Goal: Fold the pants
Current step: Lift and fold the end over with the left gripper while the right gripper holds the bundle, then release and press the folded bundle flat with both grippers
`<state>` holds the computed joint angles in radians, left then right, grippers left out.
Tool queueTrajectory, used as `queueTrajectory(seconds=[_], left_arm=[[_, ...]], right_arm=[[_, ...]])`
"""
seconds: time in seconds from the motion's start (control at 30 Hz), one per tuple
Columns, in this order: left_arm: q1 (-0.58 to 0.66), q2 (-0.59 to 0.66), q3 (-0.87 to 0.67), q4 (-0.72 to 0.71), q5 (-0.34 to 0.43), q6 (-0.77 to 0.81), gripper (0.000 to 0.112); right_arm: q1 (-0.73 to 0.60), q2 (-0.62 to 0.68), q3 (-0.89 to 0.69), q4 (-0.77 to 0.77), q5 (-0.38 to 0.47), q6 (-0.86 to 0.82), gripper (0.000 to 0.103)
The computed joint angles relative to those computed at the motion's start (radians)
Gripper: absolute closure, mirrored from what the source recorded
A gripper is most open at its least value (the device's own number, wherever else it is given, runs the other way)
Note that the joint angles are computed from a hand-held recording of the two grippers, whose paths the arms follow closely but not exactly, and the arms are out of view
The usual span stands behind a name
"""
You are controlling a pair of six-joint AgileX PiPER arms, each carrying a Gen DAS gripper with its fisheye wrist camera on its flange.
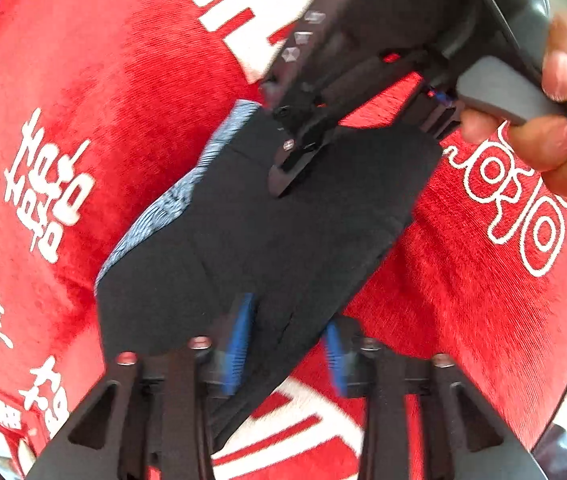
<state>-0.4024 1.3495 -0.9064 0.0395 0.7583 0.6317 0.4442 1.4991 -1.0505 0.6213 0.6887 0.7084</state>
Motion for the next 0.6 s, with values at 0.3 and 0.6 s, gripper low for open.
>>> queueTrajectory(seconds=[0.3,0.6], left_arm=[[0.301,0.027,-0.212,-0.313,0.263,0.378,0.059],[0.373,0.104,-0.3,-0.327,0.272,0.322,0.059]], right_arm=[[0.113,0.158,-0.322,-0.364,0.308,0.321,0.041],[0.177,0.145,-0.419,-0.585,0.528,0.536,0.045]])
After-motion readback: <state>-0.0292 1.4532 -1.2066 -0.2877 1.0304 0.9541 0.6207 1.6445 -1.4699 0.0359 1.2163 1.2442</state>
